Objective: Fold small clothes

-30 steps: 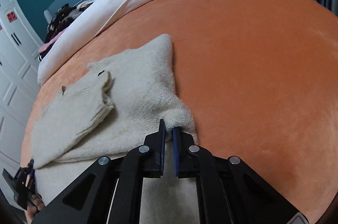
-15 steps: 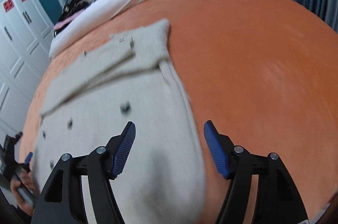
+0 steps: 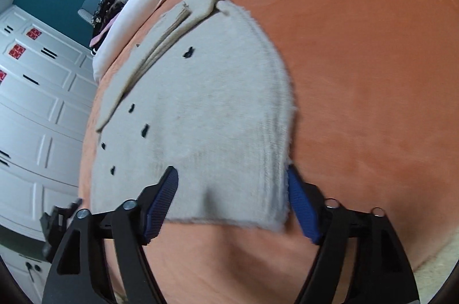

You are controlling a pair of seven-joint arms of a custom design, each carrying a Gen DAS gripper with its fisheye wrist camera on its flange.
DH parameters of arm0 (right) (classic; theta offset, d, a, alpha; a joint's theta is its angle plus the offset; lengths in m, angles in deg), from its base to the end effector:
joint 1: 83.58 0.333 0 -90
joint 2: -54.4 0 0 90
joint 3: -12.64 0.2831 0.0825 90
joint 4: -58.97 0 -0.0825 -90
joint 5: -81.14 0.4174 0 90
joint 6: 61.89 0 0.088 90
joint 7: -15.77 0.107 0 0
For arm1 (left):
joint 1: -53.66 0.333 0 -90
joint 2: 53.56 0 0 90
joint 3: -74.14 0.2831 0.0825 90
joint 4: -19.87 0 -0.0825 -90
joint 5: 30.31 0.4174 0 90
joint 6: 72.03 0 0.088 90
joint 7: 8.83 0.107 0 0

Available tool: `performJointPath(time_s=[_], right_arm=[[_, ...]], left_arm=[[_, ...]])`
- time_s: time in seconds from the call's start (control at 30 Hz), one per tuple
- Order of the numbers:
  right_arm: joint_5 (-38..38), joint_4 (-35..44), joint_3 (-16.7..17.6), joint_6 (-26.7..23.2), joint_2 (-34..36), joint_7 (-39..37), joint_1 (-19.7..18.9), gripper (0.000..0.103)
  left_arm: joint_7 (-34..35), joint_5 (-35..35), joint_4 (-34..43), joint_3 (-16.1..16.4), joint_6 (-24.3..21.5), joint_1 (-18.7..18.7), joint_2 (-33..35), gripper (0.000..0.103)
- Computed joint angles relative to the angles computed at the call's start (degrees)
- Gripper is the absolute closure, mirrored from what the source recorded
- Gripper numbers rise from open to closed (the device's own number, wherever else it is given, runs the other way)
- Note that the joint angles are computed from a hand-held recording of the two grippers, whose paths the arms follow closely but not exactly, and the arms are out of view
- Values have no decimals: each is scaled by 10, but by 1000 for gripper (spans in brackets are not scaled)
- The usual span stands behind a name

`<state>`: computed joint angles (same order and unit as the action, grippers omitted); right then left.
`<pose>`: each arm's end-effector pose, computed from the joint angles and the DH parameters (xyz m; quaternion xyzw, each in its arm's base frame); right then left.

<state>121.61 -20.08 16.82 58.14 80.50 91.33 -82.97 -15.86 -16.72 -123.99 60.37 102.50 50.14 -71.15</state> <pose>0.7343 0.0838 0.4536 -0.6738 0.6479 0.1229 0.3332 0.4874 -0.1726 0.4342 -0.8921 0.1932 -0.4083 0.0070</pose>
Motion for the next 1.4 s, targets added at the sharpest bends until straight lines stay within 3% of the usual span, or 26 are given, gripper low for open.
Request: performJointPath(time_s=[0.03,0.07,0.17,0.3,0.47,0.63,0.73,0.83,0.9,0.97,1.03,1.1,1.17,1.2,1.23,1.3,1.33,1.37,1.4], right_arm=[[-14,23,2,-13,13,6,3,93],[-18,26,0,-13,10,2,7,92],[27,-5,12,4,-37,-59,-10,94],[52,-52,-7,-27,-110,-140,-28,95],[15,-123,-51,-114,-185,-201,-41,96],[-101,-220,-83,-225,-268,-270,-42,96],[-121,-241,-104,-302,-306,-318,-48,96],[-108,-202,-117,-375,-302,-373,-51,96],[-33,-131,-124,-391,-263,-371,-58,96],[61,-65,-124,-364,-219,-342,-69,96],[170,1,-109,-310,-155,-298,-84,96],[221,60,-84,-234,-83,-248,-85,94],[181,75,-70,-131,-45,-206,-54,92],[139,74,-70,-76,-30,-173,-34,81],[98,76,-73,-45,-17,-135,-18,80],[33,75,-78,-15,-3,-61,2,79],[44,59,-69,-9,-11,-54,-7,79],[51,46,-61,-3,-19,-59,-17,72],[43,26,-57,13,-34,-68,-20,54]], left_arm=[[24,-22,6,24,-7,-27,5,96],[36,-33,9,31,-19,-37,0,95],[27,-14,-1,9,-46,-22,-55,96],[82,-31,-32,25,-103,-71,-149,96],[105,-79,-83,18,-183,-143,-246,96],[73,-162,-131,7,-249,-247,-306,97],[46,-197,-140,-7,-298,-297,-342,97],[16,-197,-129,-21,-341,-304,-387,97],[20,-162,-105,-25,-361,-274,-403,97],[60,-101,-67,-20,-364,-224,-397,97],[117,-43,-31,-9,-328,-168,-357,96],[144,-7,-7,-3,-280,-119,-306,95],[148,23,30,-10,-244,-61,-225,91],[150,35,41,-8,-224,-43,-190,86],[148,39,55,-16,-221,-19,-151,80],[125,32,45,-7,-226,-23,-127,62],[114,18,37,-1,-224,-27,-120,61],[92,9,19,-1,-197,-29,-123,60],[75,12,0,-4,-164,-26,-131,51]])
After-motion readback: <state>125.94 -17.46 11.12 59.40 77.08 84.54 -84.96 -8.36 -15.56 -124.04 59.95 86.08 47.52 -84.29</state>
